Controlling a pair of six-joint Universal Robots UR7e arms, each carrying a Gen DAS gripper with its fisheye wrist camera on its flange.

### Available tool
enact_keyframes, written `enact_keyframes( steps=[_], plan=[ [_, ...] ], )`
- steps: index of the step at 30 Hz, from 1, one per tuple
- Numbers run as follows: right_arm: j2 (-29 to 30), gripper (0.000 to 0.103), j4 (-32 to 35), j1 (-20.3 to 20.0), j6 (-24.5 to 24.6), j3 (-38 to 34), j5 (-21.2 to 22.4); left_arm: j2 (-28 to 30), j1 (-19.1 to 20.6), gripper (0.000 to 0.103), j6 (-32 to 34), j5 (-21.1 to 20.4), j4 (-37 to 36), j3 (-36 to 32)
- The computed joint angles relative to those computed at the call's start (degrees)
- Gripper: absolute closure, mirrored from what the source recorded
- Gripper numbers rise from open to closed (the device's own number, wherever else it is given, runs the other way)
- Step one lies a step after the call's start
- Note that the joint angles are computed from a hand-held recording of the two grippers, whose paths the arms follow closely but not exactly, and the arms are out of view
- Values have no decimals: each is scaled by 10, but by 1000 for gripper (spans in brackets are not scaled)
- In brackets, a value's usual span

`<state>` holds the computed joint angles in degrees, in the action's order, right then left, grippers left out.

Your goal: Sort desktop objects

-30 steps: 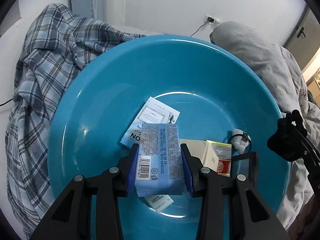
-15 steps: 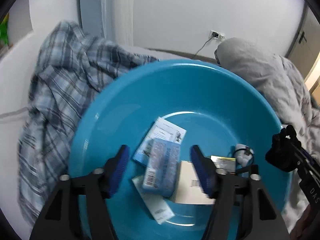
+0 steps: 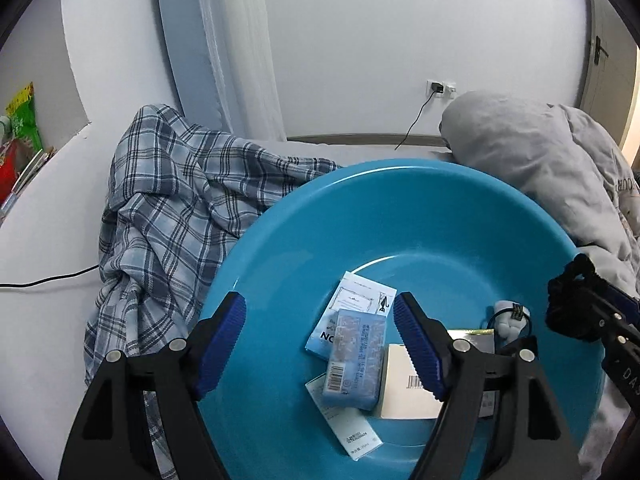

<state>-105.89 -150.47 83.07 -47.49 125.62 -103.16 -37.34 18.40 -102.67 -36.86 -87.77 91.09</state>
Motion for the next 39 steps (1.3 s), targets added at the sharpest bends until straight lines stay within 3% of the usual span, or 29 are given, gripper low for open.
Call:
enact_keyframes(
  steps=[3,7,13,22,32,35,39],
  plan=[
    [0,64,0,0,2,0,0,-12,-4,24,14,9,-45,18],
    [-1,60,4,1,3,-1,0,17,-8,24,-31,13,86,-37],
    [-4,55,-11,4,-5,2,1,10,-12,24,-26,25,61,-26],
    [-6,55,-6,5,-1,-2,2,0,-29,24,-68,72,89,-17],
    [-53,55,16,30,11,-21,49,-7,-91,24,-252,138,318,-88],
    [-72,55,55,44,13,-35,62,-1,-104,24,-271,151,356,-106],
    [-102,43,38,60,1,-31,78,17,-117,24,-287,159,415,-141]
  ],
)
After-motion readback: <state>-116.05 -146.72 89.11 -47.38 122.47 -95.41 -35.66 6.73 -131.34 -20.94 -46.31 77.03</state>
